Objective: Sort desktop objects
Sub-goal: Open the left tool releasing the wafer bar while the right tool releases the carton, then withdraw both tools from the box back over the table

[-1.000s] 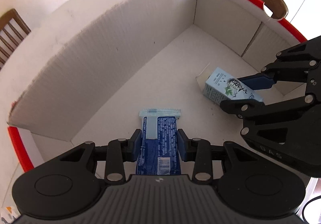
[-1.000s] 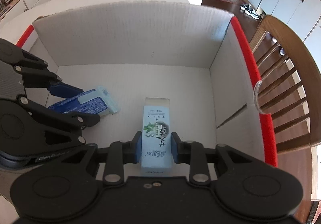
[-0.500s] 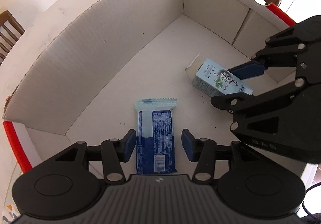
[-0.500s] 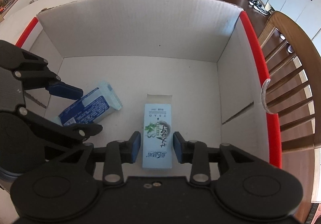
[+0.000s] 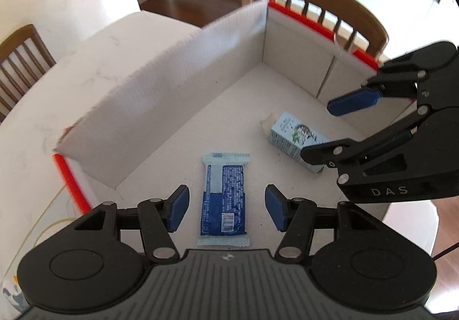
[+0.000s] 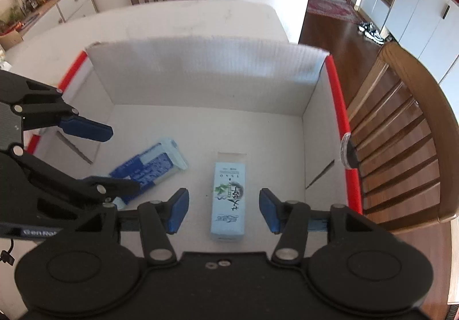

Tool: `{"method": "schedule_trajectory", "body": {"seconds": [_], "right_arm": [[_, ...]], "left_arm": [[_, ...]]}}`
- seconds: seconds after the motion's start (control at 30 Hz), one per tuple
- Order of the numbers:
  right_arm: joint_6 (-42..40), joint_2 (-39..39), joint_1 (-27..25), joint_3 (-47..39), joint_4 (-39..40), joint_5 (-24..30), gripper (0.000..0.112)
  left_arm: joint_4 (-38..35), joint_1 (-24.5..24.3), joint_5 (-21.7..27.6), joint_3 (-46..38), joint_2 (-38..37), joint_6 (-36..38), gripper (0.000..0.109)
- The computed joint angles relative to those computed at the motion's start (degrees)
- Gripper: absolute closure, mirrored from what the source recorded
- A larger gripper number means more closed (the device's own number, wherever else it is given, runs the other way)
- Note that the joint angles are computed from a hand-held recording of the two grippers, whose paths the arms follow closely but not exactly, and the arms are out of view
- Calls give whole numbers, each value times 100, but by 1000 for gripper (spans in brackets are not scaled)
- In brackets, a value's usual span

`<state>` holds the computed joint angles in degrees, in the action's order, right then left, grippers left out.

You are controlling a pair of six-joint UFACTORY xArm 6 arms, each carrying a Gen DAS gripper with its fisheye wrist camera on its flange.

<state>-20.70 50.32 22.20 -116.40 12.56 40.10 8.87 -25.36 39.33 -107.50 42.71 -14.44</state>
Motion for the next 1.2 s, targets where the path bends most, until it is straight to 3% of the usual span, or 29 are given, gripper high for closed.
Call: {"method": "schedule_trajectory", "body": {"seconds": [0.13,0.73,0.97,1.2], "right_arm": [[-180,-410,11,604,259,-391,58],[-792,-1668,326,2412,1464,-1615,54],[-849,-2072,563,2919,1801,-1930,51],[-546,-2307,861,3234,1806,-2184,50]], "left_arm": [[368,-38,-222,-17,-15,-480,52],[2608,103,-2033,2739,-1894,-3106,52],[3747,279,-2455,3700,-2683,-4254,52],[4291,517,-2890,4620,-3442,-4943,51]]}}
